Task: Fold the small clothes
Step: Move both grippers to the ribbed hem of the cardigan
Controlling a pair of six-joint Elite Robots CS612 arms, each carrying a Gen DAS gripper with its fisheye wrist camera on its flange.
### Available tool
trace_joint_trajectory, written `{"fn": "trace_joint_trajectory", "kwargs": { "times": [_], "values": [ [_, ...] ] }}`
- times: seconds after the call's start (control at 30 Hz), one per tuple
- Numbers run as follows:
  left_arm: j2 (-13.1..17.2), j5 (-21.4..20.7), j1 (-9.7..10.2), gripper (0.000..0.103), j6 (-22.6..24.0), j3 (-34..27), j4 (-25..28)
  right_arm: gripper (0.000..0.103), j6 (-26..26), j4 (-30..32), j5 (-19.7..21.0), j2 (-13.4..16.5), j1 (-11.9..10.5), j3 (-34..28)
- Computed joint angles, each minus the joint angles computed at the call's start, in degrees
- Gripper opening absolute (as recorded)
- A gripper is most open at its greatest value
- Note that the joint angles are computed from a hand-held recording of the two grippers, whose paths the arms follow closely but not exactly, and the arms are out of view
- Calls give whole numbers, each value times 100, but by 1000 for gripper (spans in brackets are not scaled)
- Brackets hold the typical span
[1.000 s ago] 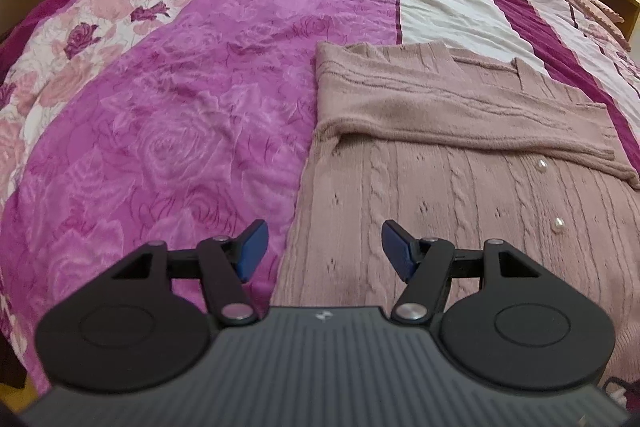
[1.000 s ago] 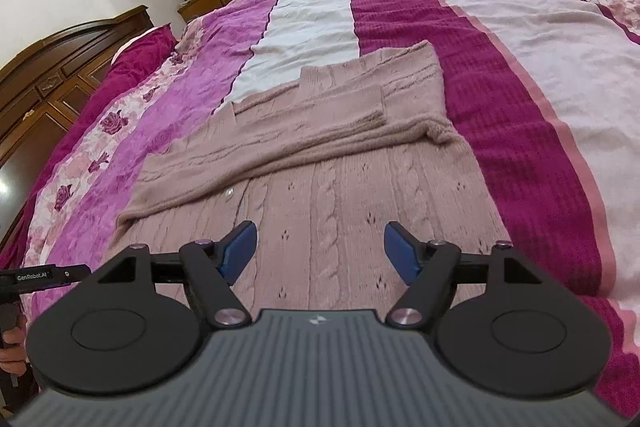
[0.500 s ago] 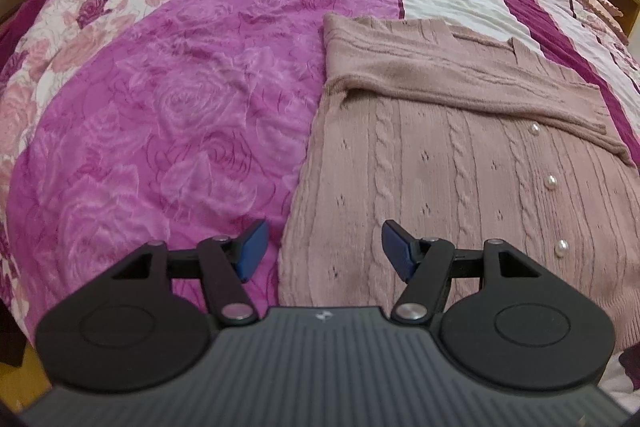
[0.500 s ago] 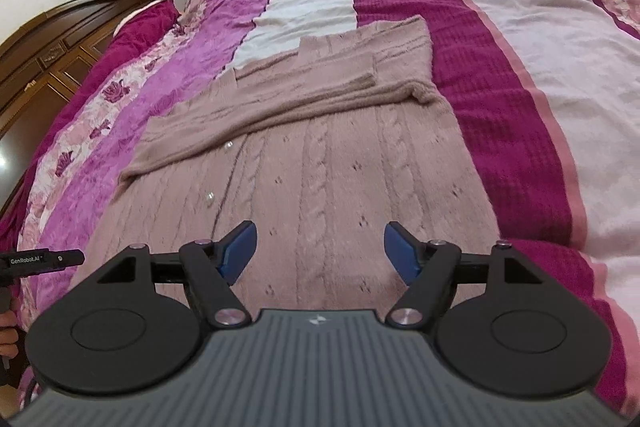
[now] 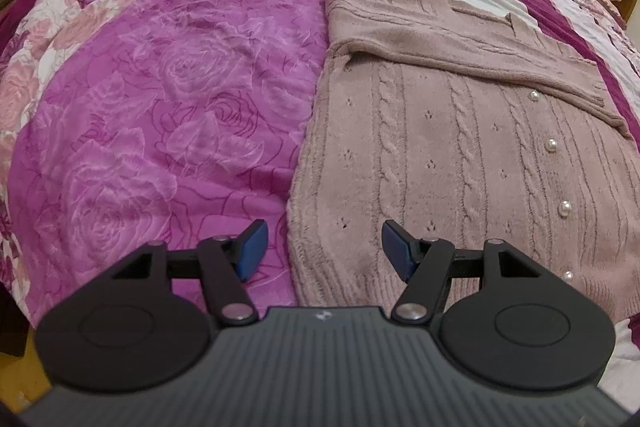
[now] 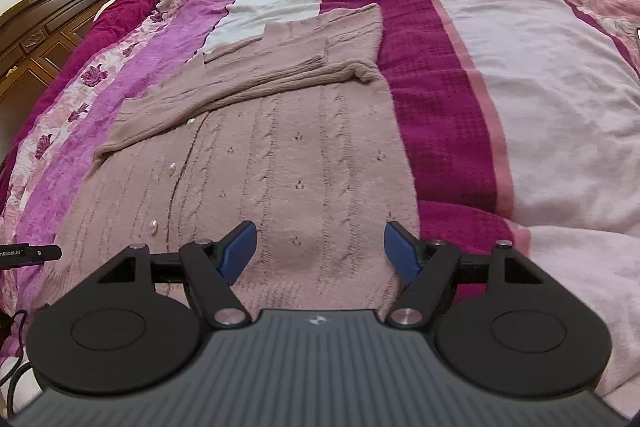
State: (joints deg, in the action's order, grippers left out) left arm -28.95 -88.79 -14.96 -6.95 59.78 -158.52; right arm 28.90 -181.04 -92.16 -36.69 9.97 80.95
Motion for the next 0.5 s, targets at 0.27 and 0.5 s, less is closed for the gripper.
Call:
{"fn": "trace_joint_trajectory", "kwargs": {
  "times": [0.27,0.5],
  "values": [
    [-46,-60,28,65,69,90,47,77,-243,60,-325,-98,-3,84],
    [26,-1044,153,64,72,-83,449,77,-343,524,81,-154,-89,93]
  ]
}}
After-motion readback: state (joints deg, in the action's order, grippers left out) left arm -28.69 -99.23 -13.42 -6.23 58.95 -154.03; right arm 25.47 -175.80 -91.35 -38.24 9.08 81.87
